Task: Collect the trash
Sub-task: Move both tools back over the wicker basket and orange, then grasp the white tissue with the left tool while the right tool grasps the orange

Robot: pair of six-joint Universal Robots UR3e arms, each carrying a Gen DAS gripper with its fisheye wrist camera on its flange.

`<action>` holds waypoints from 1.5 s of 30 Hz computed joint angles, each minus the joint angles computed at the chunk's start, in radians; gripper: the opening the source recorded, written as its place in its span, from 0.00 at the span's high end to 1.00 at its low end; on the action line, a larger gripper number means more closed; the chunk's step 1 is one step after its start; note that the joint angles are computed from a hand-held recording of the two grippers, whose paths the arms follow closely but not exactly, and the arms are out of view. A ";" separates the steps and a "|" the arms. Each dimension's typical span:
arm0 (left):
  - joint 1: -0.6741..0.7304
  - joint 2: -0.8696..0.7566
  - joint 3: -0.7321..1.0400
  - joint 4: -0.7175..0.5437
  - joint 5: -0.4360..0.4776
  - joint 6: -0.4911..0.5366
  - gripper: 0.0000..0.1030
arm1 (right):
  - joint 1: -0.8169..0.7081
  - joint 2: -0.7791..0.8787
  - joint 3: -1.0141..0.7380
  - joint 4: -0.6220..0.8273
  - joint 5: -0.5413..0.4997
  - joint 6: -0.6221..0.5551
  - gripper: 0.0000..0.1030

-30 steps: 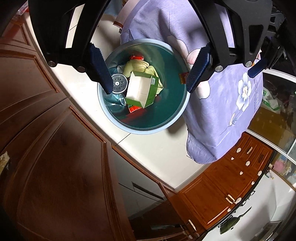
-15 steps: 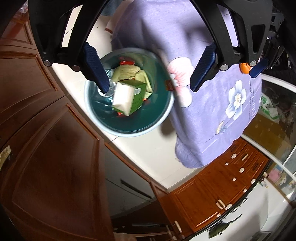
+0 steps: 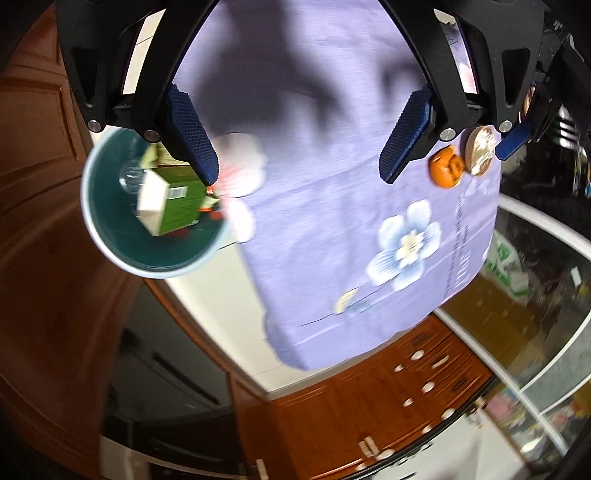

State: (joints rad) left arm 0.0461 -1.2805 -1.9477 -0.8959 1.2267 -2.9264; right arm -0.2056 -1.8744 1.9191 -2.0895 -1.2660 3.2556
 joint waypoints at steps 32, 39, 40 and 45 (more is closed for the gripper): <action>0.780 0.167 -0.198 -0.251 -0.148 0.627 0.04 | 0.561 0.848 -0.678 -0.043 -0.039 0.266 0.18; 0.798 0.116 -0.188 -0.241 -0.140 0.652 0.04 | 0.563 0.933 -0.733 -0.077 0.002 0.276 0.21; 0.798 0.106 -0.184 -0.239 -0.139 0.653 0.04 | 0.571 0.936 -0.735 -0.091 -0.014 0.273 0.23; 0.765 0.066 -0.158 -0.234 -0.140 0.649 0.11 | 0.587 0.955 -0.771 -0.085 -0.022 0.219 0.49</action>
State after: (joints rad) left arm 0.8116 -1.2143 -2.1060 -1.1302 1.0867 -2.2774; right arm 0.3814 -0.9196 1.1481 -2.1740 -1.2885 3.4748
